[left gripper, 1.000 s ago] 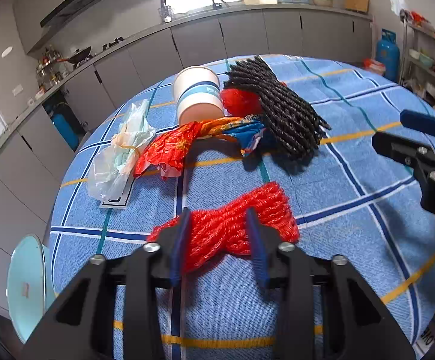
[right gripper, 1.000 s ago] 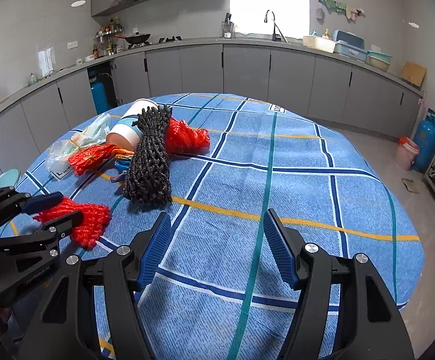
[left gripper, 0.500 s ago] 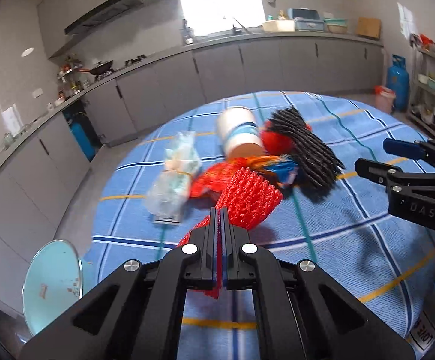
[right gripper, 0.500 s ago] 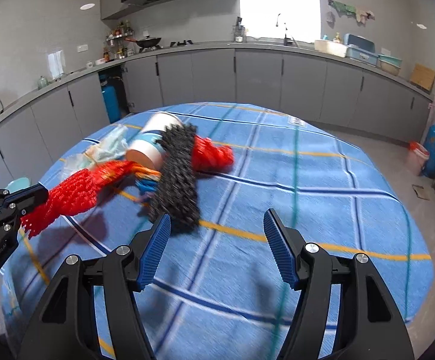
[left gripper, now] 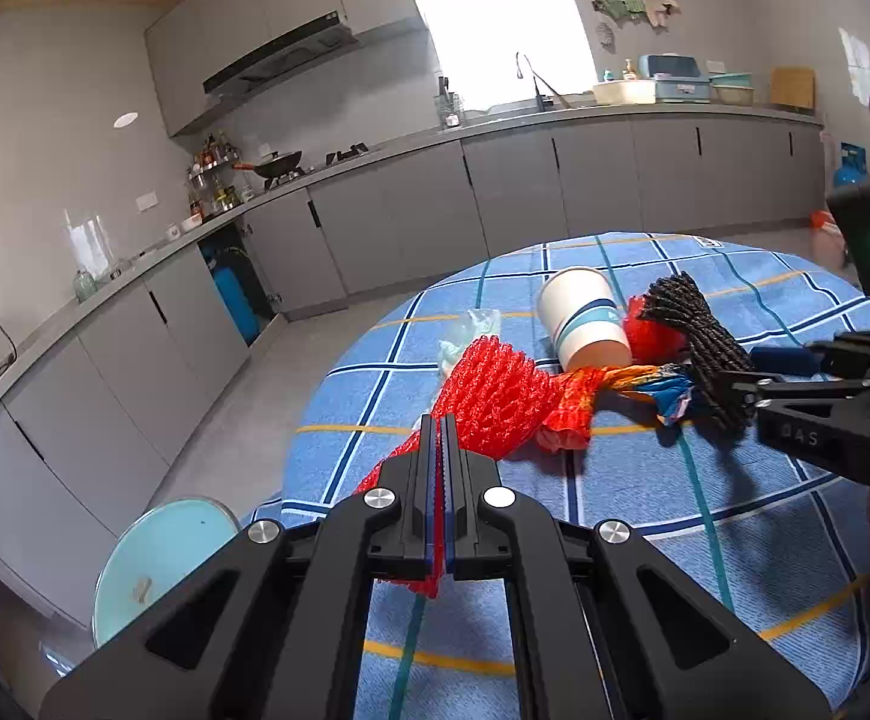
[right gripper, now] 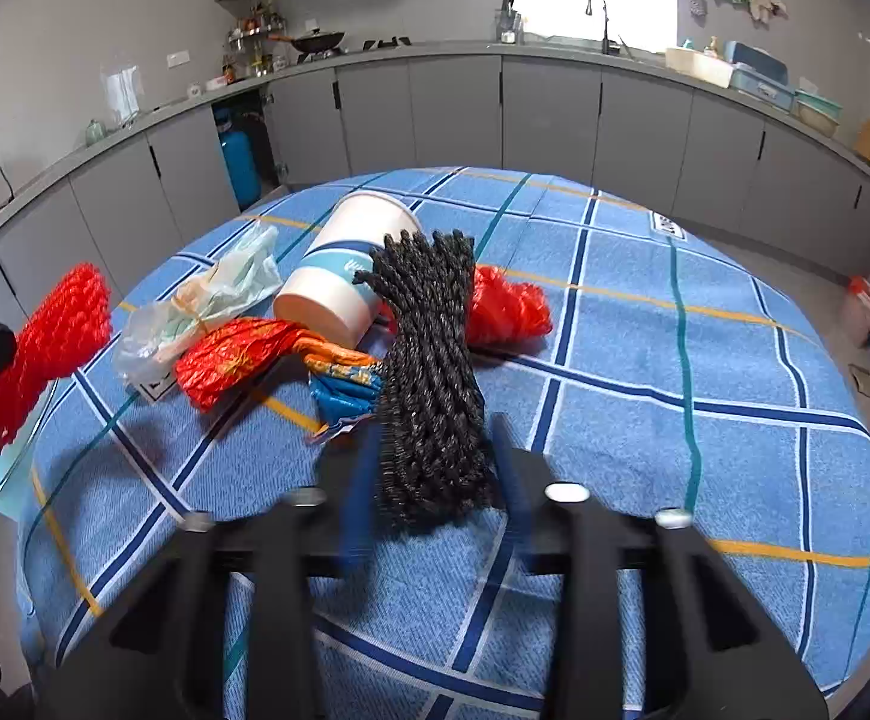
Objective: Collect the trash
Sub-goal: 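Grasp the black mesh scrubber with the right tool while the left tool lifts the red net, then carry the red net and black scrubber over the bucket with both tools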
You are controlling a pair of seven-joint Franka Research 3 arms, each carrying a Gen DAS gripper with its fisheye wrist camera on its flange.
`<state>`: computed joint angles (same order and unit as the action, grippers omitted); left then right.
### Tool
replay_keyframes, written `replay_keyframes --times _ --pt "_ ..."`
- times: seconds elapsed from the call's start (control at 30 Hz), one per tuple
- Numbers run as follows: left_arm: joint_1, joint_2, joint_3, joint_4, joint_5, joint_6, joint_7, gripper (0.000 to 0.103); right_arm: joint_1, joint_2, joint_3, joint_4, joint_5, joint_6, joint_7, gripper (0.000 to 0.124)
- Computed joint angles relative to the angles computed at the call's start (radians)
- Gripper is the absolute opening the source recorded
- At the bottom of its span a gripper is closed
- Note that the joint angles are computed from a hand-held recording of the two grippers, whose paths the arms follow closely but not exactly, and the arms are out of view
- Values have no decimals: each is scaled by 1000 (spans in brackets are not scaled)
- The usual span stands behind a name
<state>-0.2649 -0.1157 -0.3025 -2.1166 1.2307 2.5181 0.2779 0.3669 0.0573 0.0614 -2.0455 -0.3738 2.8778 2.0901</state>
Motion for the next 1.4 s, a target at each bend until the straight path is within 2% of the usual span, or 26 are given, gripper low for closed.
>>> replay_keyframes --times 0.1,0.33,0.47,0.8,1.4 --pt "2 -7 2 -8 -9 3 -6 2 1 -12 0 -12 -25 10 11 10" --pt "13 -56 -5 -48 -11 -4 -28 2 -17 -60 17 -50 -146 49 108 9" --pt "26 -88 -11 -70 -15 -18 -44 2 -30 -83 43 -51 -175 66 123 9" --pt "77 -202 -20 -157 -39 -53 -67 2 -8 -76 84 -24 -134 96 80 9" --pt "177 -362 -16 -286 -121 -75 -31 2 140 24 72 103 5 90 -107 9"
